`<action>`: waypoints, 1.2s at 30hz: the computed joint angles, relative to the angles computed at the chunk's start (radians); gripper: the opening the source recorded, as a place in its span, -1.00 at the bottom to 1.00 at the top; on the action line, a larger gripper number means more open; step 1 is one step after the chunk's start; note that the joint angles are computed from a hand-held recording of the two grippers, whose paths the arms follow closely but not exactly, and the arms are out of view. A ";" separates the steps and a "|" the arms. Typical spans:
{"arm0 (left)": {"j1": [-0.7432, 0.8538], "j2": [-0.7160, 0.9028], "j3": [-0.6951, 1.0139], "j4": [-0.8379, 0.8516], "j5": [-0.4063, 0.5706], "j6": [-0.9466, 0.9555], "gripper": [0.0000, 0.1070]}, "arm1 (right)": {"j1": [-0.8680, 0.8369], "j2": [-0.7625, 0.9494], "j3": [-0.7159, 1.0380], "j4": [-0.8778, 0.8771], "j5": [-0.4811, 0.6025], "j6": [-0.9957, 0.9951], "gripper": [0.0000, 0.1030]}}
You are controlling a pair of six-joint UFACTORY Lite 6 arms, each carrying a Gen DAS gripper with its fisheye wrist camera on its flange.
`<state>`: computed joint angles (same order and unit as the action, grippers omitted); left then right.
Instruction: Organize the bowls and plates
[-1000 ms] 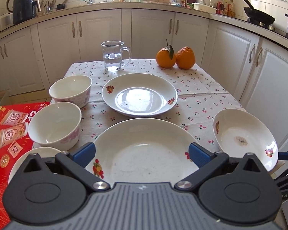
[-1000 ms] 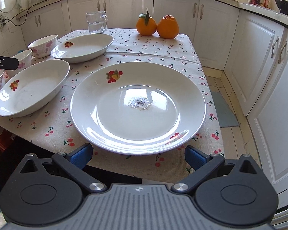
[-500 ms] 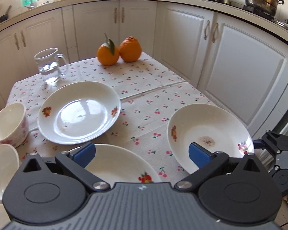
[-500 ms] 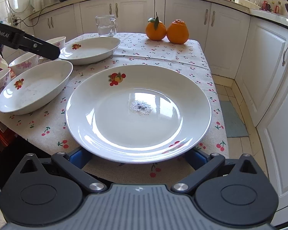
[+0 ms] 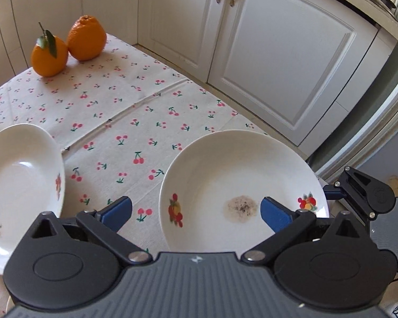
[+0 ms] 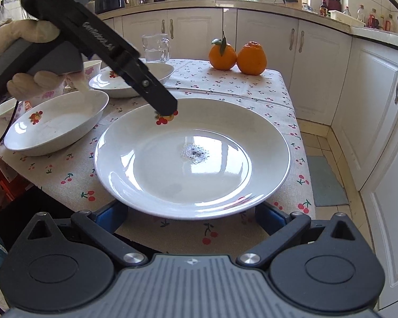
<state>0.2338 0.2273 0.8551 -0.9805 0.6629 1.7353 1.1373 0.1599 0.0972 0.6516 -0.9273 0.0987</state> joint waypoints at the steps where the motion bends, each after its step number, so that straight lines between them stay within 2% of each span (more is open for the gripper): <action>1: -0.017 0.020 0.023 0.020 0.003 -0.021 0.87 | -0.011 -0.006 -0.003 -0.013 0.005 -0.003 1.00; 4: -0.072 0.066 0.070 0.048 -0.023 -0.045 0.83 | -0.036 -0.025 -0.010 -0.044 0.020 -0.014 1.00; 8: -0.122 0.145 0.152 0.113 -0.028 -0.119 0.54 | -0.061 -0.035 -0.011 -0.074 0.036 -0.023 1.00; 13: -0.152 0.193 0.202 0.170 -0.020 -0.177 0.35 | -0.059 -0.050 -0.012 -0.063 0.052 -0.043 1.00; 20: -0.164 0.227 0.241 0.204 -0.015 -0.210 0.25 | -0.086 -0.078 -0.022 -0.102 0.066 -0.044 0.97; 28: -0.166 0.232 0.249 0.215 -0.009 -0.206 0.24 | -0.112 -0.100 -0.014 -0.120 0.107 -0.061 0.94; 36: -0.157 0.289 0.325 0.216 0.016 -0.225 0.24 | -0.178 -0.136 -0.008 -0.180 0.149 -0.093 0.94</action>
<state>0.0770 0.5166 1.1804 -0.7649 0.6789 1.5106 0.9594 0.0237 0.0892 0.4720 -0.7780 0.0061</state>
